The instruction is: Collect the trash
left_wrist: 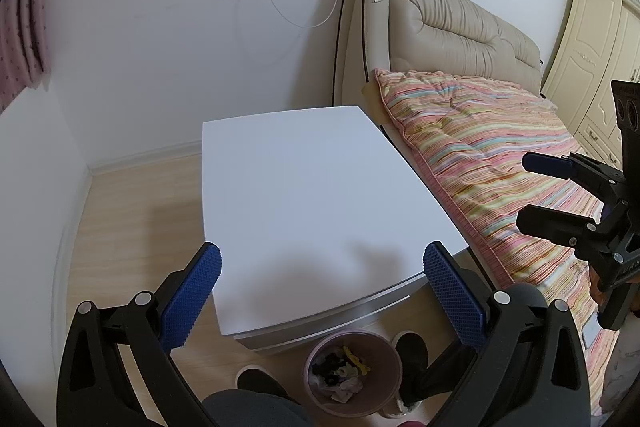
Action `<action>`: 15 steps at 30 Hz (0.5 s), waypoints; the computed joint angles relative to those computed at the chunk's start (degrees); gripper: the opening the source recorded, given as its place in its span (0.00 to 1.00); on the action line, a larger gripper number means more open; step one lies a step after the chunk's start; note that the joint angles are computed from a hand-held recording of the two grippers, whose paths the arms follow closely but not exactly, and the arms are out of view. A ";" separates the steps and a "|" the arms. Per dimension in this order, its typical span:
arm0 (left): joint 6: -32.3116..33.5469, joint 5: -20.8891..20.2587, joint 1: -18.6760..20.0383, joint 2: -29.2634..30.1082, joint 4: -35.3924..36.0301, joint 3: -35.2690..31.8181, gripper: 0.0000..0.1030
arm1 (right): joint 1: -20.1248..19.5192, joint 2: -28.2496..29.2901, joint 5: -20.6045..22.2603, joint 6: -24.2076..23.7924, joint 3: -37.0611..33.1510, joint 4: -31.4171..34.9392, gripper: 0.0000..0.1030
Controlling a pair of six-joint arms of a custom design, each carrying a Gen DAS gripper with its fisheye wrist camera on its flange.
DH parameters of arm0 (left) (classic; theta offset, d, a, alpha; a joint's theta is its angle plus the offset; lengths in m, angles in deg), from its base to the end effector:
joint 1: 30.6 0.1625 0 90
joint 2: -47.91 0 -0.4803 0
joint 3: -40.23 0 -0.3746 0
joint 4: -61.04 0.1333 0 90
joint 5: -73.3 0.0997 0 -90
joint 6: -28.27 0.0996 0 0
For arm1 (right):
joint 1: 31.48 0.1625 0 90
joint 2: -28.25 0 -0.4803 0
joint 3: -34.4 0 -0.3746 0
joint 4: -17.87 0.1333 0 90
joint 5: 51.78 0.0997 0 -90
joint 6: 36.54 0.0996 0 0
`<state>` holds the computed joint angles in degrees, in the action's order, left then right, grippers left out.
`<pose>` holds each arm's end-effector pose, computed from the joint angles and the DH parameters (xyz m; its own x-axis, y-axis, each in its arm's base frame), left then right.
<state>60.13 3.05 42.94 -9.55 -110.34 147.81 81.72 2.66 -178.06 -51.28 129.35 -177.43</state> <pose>-0.0191 -0.6538 0.2515 -0.6810 0.5164 -0.5193 0.7084 0.6443 -0.2883 0.3414 -0.6077 0.0129 -0.7677 -0.1877 0.6127 -0.5318 0.7201 -0.4457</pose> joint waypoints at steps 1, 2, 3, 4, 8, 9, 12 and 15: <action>0.02 0.03 -0.01 0.01 -0.05 0.02 0.94 | 0.00 0.00 0.00 0.00 0.00 0.00 0.97; 0.04 0.03 -0.03 0.00 -0.11 0.10 0.94 | 0.00 0.00 0.00 0.00 0.00 0.00 0.97; 0.02 -0.03 -0.02 -0.02 -0.04 0.10 0.94 | 0.00 0.01 -0.03 0.02 -0.01 0.03 0.97; 0.04 -0.03 -0.05 -0.02 -0.06 0.11 0.94 | 0.02 0.02 -0.06 0.07 -0.04 0.08 0.97; 0.00 -0.01 -0.07 -0.03 -0.03 0.14 0.94 | 0.03 0.03 -0.07 0.09 -0.05 0.10 0.97; 0.07 0.05 -0.06 -0.02 -0.10 0.14 0.94 | 0.03 0.03 -0.07 0.09 -0.05 0.10 0.97; 0.06 0.10 -0.15 -0.02 -0.01 0.16 0.94 | 0.02 0.03 -0.06 0.10 -0.04 0.10 0.97; 0.07 0.15 -0.12 0.07 0.20 -0.06 0.94 | 0.01 0.01 -0.05 0.07 -0.04 0.13 0.97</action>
<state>60.20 3.20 42.83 -9.48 -110.14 147.75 81.73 2.67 -178.11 -51.21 129.31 -177.30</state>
